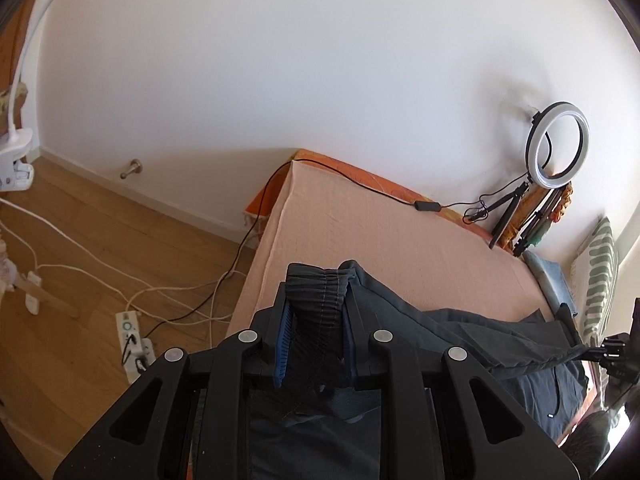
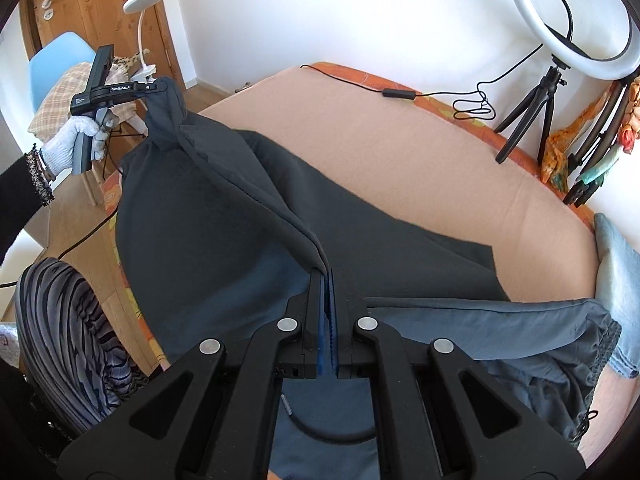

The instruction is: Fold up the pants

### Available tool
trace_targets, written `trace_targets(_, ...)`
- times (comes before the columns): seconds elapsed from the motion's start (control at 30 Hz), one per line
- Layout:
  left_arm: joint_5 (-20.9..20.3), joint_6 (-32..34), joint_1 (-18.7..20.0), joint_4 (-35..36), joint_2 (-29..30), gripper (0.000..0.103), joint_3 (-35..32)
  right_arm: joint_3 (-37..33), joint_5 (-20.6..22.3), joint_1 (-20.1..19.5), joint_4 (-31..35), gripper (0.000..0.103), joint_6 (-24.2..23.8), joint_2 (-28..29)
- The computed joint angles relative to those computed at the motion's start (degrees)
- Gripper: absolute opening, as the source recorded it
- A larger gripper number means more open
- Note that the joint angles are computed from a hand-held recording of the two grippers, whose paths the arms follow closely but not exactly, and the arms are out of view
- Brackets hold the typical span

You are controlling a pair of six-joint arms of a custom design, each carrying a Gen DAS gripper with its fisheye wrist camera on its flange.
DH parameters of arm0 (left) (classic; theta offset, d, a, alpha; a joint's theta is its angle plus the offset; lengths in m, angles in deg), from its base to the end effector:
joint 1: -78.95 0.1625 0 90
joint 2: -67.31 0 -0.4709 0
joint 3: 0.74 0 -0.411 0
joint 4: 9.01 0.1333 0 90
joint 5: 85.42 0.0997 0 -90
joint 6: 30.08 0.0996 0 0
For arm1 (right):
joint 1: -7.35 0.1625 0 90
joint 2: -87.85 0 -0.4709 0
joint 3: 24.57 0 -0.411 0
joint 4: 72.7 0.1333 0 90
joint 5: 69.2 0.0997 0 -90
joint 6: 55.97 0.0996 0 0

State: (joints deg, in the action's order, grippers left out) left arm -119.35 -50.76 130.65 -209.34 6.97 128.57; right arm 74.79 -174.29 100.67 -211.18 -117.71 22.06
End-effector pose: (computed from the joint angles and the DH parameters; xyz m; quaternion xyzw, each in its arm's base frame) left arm -0.1355 -0.5200 0.2122 -0.0375 0.8415 -0.4878 0.2293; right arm 0.1452 -0.6493 0.2974 0.5142 -0.8379 0.0487 0.1764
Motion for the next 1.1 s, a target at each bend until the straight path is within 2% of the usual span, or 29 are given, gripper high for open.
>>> trace_targets(0.2,2.95,-9.61,-3.75,-0.85,-0.54,0.022,6.79,5.0,-1.4,-0.91,0.84,0.002,-1.87,-3.12)
trace_targets(0.37,3.87,-19.83,-6.36,8.06,-3.7,0.031,10.34,7.16,-1.18,-1.26,0.92,0.002,-2.71,-5.15)
trace_targets(0.43,3.86,-25.18,-7.41,13.87,-5.69,0.046,11.64,7.32,-0.74,-1.67,1.83,0.002,-2.09,-5.77)
trace_targets(0.6,3.99,-35.1,-10.61,21.25,-8.03,0.046,15.65,8.4,-1.8,-2.69,4.79,0.002,-2.23,-8.04)
trace_targets(0.7,2.46,-38.51,-11.91,18.39,-7.28,0.046,17.61,9.91,-4.1,-2.9,5.88,0.002,-3.59,-9.43)
trace_targets(0.77,2.46,-39.93,-12.9,19.13,-6.75,0.046,18.11,10.85,-5.5,-3.04,5.09,0.002,-4.75,-9.75)
trace_targets(0.83,2.13,-41.04,-13.62,18.73,-5.92,0.046,18.67,10.73,-6.6,-3.22,5.98,0.002,-3.99,-9.44)
trace_targets(0.9,1.09,-42.78,-13.91,17.49,-5.16,0.046,19.28,9.45,-7.76,-3.15,9.8,0.007,-2.98,-8.76)
trace_targets(0.97,0.35,-44.55,-14.39,17.05,-5.01,0.046,19.71,8.61,-8.22,-2.73,10.92,0.009,-2.13,-8.29)
trace_targets(1.03,1.21,-45.67,-15.71,13.98,-4.43,0.046,20.79,6.49,-6.06,-2.34,14.99,0.024,-0.08,-7.87)
trace_targets(1.1,2.5,-48.11,-16.94,12.96,-4.39,0.046,21.66,5.42,-2.73,-2.07,16.28,0.05,-0.72,-7.77)
